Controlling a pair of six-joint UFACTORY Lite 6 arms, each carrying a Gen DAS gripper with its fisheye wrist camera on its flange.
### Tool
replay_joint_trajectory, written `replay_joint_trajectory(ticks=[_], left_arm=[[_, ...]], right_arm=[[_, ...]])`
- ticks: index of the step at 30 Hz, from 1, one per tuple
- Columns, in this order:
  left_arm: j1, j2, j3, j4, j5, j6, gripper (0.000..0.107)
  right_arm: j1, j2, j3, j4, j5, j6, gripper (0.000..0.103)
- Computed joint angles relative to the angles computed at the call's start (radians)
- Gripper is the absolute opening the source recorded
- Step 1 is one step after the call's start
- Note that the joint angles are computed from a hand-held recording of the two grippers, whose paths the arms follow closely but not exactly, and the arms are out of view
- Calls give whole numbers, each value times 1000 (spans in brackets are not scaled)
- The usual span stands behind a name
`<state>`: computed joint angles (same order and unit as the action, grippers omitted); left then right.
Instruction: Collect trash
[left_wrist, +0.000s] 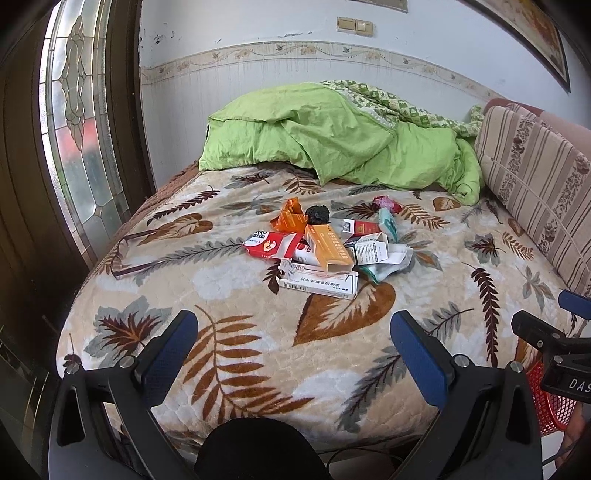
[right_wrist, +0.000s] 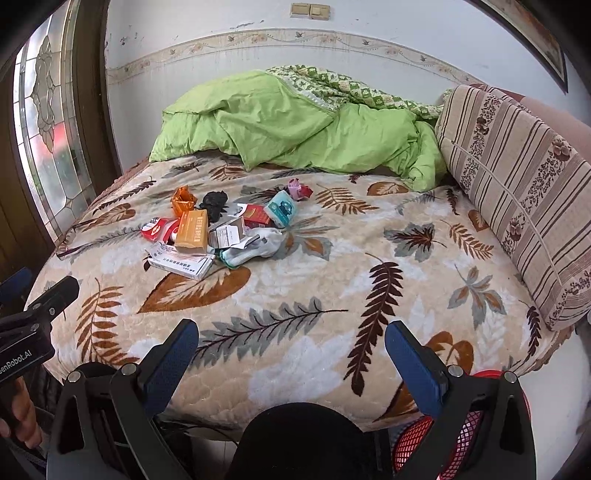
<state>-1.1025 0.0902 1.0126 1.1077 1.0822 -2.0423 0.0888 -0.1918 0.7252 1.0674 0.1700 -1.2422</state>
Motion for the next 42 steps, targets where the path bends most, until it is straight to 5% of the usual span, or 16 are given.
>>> replay_joint_trajectory(ticks=[25,35,42], left_arm=[[98,52,-29,27,-149,-23,103],[232,18,-60,32,-315,33,103],[403,25,-56,24,-537,90,102]], right_arm=[[31,139,80,-89,-44,93,102],[-35,332,279,121,226,-119,97],[4,609,599,34,366,-6,70]])
